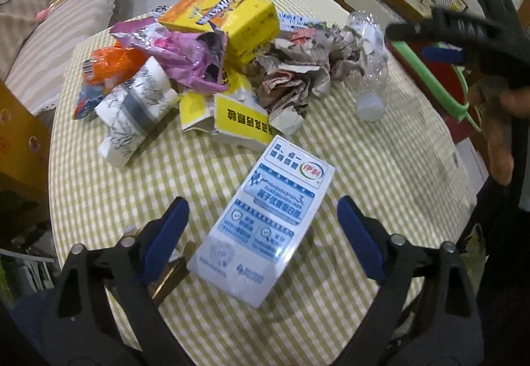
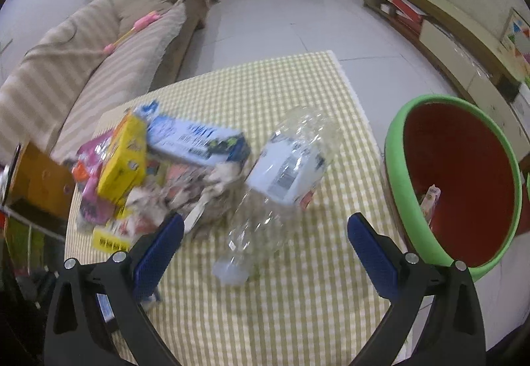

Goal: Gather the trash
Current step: 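Grasp white milk carton with left tool while right tool grasps clear bottle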

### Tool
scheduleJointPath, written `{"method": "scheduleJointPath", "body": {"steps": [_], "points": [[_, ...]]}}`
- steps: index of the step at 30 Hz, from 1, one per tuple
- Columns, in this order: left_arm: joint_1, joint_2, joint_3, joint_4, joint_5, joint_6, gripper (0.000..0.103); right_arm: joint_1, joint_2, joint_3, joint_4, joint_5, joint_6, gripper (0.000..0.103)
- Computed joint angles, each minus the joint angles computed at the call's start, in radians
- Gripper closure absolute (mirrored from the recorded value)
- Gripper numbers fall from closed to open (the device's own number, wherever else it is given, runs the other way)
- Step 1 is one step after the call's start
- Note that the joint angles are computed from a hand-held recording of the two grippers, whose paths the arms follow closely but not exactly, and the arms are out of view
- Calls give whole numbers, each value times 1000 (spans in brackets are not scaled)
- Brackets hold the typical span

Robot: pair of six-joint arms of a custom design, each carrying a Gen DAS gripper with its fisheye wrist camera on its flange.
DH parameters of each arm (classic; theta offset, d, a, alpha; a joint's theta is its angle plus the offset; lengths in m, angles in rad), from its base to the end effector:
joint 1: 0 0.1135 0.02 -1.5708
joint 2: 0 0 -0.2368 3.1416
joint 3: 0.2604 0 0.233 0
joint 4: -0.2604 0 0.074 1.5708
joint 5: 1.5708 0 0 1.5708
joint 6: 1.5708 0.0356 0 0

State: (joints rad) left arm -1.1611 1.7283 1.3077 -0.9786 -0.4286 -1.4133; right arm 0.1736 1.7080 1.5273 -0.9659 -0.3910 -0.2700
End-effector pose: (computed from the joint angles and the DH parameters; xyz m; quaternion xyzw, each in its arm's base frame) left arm 0.1352 -0.2742 0.2054 -0.1405 0.9635 -0.0211 0.2268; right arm 0.3214 0.0701 0.2692 -0.2508 0.9265 0.1797 0.2154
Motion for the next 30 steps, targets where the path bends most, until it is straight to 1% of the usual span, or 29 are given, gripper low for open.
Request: {"method": "scheduleJointPath", "body": {"steps": [3,5,7,9,13,18,19,21,23,26,28,30], "points": [[21,8,-20,42,25,38,18,4,68,59,-2,20,42,7],[29,11,-37,68,43,50,21,3,120,99,-16,19,64,11],[34,14,-55,91,60,59,24,8,157,124,-26,26,72,11],[39,20,-72,117,74,64,28,11,199,151,-42,21,82,15],[37,28,-86,137,81,68,31,21,254,186,-62,16,89,22],[43,67,-68,155,81,91,37,19,305,228,-89,-1,87,23],[43,76,-62,158,80,96,39,18,313,236,-97,-8,81,25],[40,86,-51,163,78,103,43,12,323,248,-112,-23,65,31],[43,94,-37,167,81,105,45,10,317,248,-122,-30,45,38],[42,84,-39,169,79,88,47,2,301,244,-137,-34,24,42],[33,79,-20,140,61,69,47,9,280,226,-125,-34,28,43],[21,45,-27,114,44,45,48,2,254,215,-130,-37,14,43]]}}
